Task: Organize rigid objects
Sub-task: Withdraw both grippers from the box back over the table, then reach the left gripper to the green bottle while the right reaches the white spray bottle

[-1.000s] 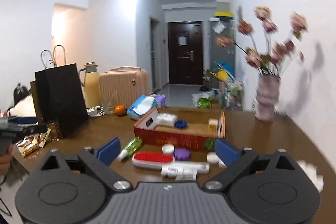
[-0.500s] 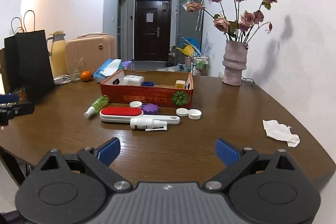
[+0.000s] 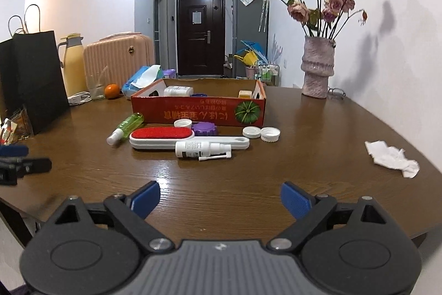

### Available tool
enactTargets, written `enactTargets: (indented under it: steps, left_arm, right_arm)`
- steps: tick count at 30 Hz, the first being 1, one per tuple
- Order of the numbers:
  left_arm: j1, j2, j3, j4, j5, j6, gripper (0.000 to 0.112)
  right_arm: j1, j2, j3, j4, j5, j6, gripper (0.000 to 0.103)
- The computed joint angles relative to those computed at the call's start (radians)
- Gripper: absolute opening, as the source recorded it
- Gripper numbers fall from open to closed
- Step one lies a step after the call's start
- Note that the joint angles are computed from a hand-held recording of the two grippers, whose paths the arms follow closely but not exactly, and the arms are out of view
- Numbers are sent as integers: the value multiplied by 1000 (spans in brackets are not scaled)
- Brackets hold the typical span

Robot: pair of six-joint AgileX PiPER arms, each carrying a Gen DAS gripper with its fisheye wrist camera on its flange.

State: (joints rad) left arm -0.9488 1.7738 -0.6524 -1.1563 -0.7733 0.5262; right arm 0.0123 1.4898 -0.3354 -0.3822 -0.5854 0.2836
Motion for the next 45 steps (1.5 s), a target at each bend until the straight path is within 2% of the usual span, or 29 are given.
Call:
enactTargets:
  steps: [9,10,13,16,19,20,24,27,32,36,38,40,42,45]
  left_arm:
    - [94,92,-69,105,125,-50,103]
    - [107,98,-82,116,141,-47,103]
    - [143,106,-133,120,188,-9,103]
    - [167,120,-204,85,226,71,103]
    - [187,162,-292,60,267,126,103]
    - [199,184,-327,74,296,118,103]
    - [257,266,-474,64,436,154,103]
    - [292,325,-586,-69,493,302,103]
    - [329,380,-696,-277,513,527,103]
    - [354,408,-749,-184,577,430,99]
    - [353,435,-794,-215,598,449,96]
    - [353,457,-834,-188,624,432,94]
    - [344,471,-866,-245,609,530,93]
    - [340,467,-882,-305,536,654,93]
  right_arm:
    - [2,220,-101,36,-91,46,85]
    - [3,238,-114,43,-96,54,81]
    - [-5,279,-159,25,-92,106,77]
    - [-32,321,-191,-25,-140,145,75]
    - [-58,370,-259,-89,-122,209,71]
    - [-64,388,-286,-107,-109,230,66]
    - [-78,452,-394,-177,-73,325,59]
    - [-76,489,-467,-215,-55,360,59]
    - [-51,541,-599,-333,30,431,60]
    - [-48,591,-721,-510,68,585,60]
    - [-50,610,-770,-565,78,644,60]
    - [-51,625,-808,-625,83,706,60]
    - [-49,633,-819,-640,68,700,60]
    - [-31,634,-812,-624,50,608,66]
